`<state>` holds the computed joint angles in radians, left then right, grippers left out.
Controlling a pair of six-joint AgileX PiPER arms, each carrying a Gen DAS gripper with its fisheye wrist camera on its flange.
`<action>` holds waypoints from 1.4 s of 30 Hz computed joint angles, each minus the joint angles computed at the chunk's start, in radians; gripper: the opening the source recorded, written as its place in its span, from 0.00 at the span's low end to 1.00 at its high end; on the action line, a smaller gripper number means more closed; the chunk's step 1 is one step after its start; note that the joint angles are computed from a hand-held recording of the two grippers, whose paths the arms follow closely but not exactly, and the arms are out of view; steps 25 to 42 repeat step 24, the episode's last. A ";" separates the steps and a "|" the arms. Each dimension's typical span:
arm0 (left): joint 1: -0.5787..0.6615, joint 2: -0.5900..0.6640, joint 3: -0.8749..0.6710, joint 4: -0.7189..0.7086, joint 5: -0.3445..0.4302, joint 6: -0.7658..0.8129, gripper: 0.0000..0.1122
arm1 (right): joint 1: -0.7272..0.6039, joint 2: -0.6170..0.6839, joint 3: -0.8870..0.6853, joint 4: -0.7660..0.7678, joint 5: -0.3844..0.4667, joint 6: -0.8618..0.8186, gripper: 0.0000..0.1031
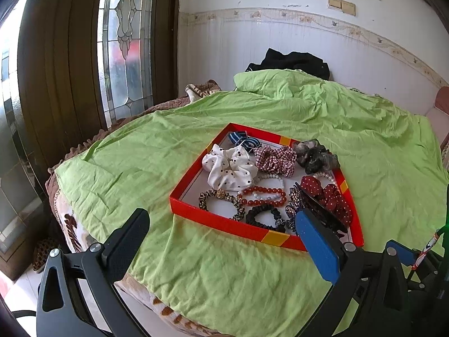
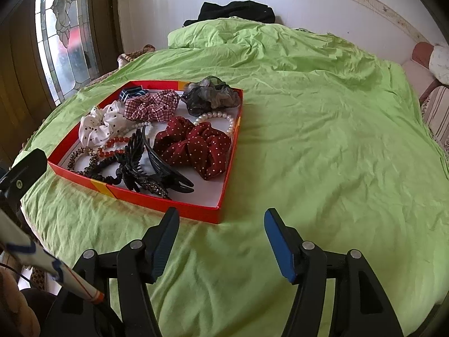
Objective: Organize jewelry
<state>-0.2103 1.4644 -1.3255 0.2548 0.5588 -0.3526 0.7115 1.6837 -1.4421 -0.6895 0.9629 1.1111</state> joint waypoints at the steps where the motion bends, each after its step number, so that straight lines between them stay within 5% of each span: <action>1: 0.000 0.001 0.000 -0.001 0.001 0.001 0.92 | 0.001 0.000 -0.001 -0.001 0.001 0.001 0.65; 42: -0.022 0.000 0.028 0.099 0.000 -0.110 0.92 | -0.002 0.002 0.009 0.019 -0.007 -0.008 0.66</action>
